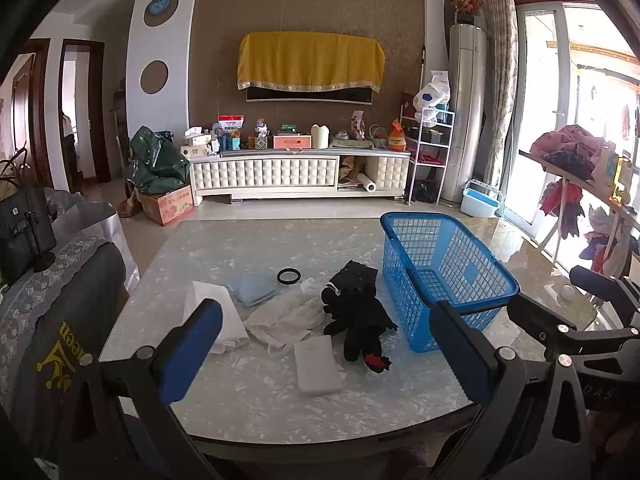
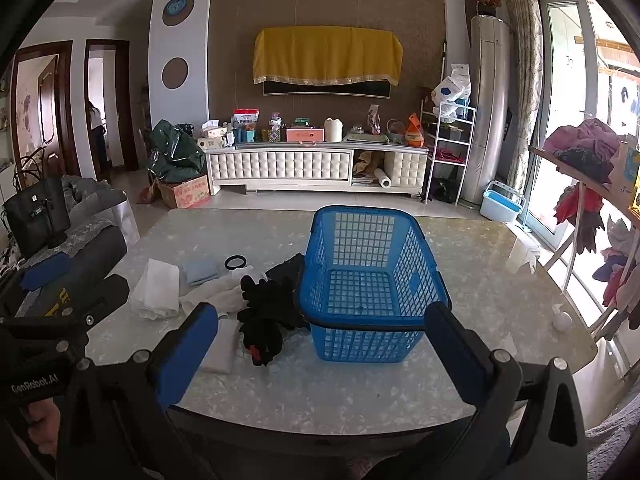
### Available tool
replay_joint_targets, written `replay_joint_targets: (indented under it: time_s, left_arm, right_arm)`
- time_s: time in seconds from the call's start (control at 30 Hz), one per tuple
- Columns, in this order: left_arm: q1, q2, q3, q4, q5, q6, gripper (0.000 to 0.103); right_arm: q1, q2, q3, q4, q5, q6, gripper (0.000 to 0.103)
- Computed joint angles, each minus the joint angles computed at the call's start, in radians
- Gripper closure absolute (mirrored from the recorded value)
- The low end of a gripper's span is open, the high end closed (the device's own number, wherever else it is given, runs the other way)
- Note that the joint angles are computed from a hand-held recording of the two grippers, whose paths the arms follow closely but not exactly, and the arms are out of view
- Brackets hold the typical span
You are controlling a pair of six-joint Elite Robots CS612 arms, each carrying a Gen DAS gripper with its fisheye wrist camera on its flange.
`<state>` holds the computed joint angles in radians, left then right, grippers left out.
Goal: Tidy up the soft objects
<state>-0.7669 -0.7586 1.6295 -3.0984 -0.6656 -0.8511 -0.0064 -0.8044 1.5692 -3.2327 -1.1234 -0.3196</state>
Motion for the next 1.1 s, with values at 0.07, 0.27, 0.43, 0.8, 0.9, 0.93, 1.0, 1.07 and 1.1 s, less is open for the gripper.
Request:
replay_joint_targets:
  time_s: [0.07, 0.27, 0.43, 0.8, 0.9, 0.93, 1.0, 1.07, 1.1]
  left_arm:
    - [-0.001, 0.000, -0.001, 0.002, 0.002, 0.002, 0.000]
    - [0.000, -0.003, 0.000, 0.009, -0.003, -0.006, 0.000]
    - [-0.001, -0.004, 0.002, 0.008, -0.002, -0.008, 0.000]
    - [-0.002, -0.005, 0.005, 0.010, 0.001, -0.010, 0.000]
    - [-0.002, -0.005, 0.004, 0.010, 0.002, -0.009, 0.000]
    - [-0.002, -0.005, 0.005, 0.010, 0.002, -0.010, 0.000]
    - [-0.003, -0.006, 0.005, 0.011, 0.002, -0.010, 0.000]
    - [-0.004, -0.007, 0.006, 0.012, 0.002, -0.009, 0.000]
    - [-0.004, -0.007, 0.006, 0.015, 0.003, -0.011, 0.000]
  right_arm:
    - [-0.001, -0.001, 0.002, 0.002, 0.002, -0.002, 0.000]
    - [-0.003, -0.003, 0.000, 0.016, 0.003, -0.006, 0.000]
    - [-0.006, -0.007, 0.004, 0.023, 0.010, -0.005, 0.000]
    - [-0.006, -0.008, 0.006, 0.018, 0.012, -0.001, 0.000]
    - [-0.007, -0.008, 0.005, 0.019, 0.013, -0.001, 0.000]
    - [-0.007, -0.008, 0.005, 0.020, 0.013, -0.001, 0.000]
    - [-0.007, -0.009, 0.006, 0.022, 0.013, -0.001, 0.000]
    - [-0.007, -0.010, 0.006, 0.024, 0.013, -0.001, 0.000]
    - [-0.007, -0.011, 0.007, 0.025, 0.014, 0.000, 0.000]
